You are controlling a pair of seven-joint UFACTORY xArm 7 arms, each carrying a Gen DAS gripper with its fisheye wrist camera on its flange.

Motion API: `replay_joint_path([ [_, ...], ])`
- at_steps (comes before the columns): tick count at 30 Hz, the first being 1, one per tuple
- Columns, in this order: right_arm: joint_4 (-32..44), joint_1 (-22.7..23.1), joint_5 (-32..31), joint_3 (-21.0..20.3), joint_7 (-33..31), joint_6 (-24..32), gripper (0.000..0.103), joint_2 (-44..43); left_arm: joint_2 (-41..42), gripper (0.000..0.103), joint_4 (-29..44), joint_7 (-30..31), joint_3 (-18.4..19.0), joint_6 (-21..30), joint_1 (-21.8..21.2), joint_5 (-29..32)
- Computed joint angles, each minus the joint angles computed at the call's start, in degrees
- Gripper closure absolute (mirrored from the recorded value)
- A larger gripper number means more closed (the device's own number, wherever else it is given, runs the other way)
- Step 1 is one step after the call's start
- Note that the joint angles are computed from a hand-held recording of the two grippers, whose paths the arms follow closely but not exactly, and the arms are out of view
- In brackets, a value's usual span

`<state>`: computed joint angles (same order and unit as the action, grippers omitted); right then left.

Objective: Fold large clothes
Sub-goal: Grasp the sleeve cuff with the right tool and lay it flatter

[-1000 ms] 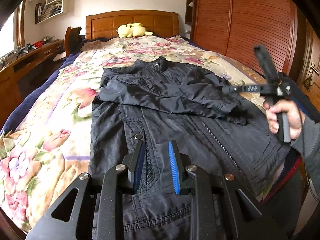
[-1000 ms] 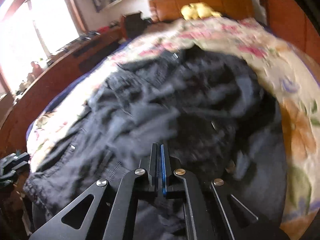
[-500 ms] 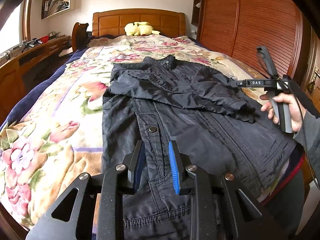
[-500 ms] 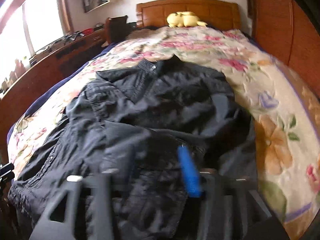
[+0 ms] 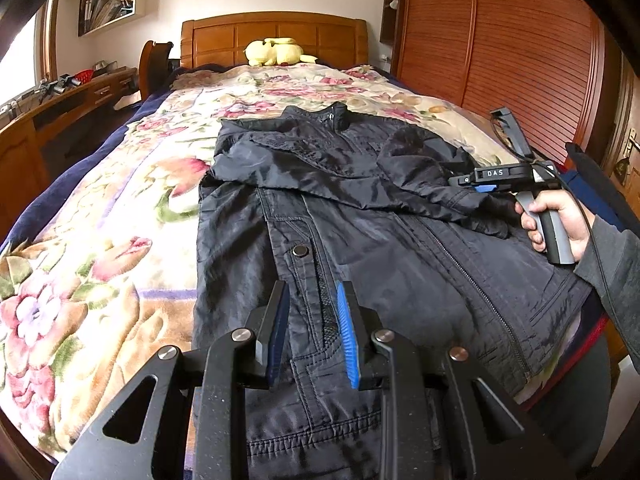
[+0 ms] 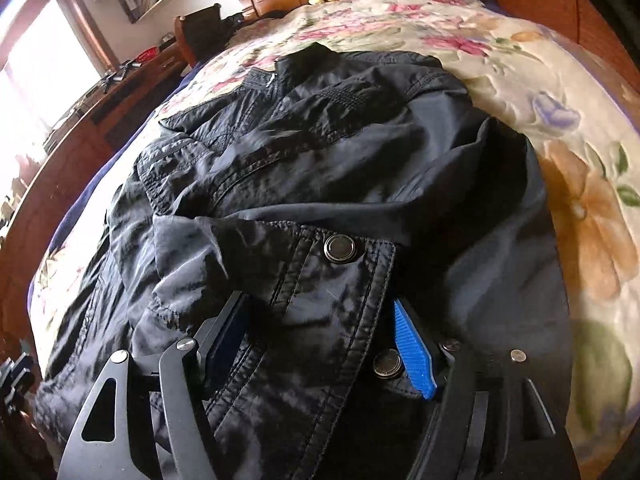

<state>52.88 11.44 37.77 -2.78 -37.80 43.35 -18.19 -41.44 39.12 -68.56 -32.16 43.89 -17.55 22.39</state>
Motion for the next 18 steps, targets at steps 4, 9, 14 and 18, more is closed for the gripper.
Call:
replay_joint_path([
  [4, -2.72, 1.48, 1.98, -1.01, -5.11, -0.13, 0.089, -3.72, 0.51, 0.077, -0.11, 0.0, -0.03, 0.04, -0.26, -0.09],
  [9, -4.61, 4.03, 4.84, -2.67, -10.51, -1.09, 0.093, -9.43, 0.33, 0.077, -0.59, -0.26, 0.28, -0.18, -0.36, 0.05],
  [14, -3.28, 8.81, 8.75, -3.1, -13.49, 2.41, 0.093, -14.42, -2.01, 0.077, -2.03, -0.41, 1.05, 1.24, -0.77, -0.52],
  [18, -4.25, 11.14, 6.91, 2.09, -10.11, 1.97, 0.091, -17.67, -5.07, 0.077, -3.69, -0.59, 1.68, 2.82, -1.11, -1.58],
])
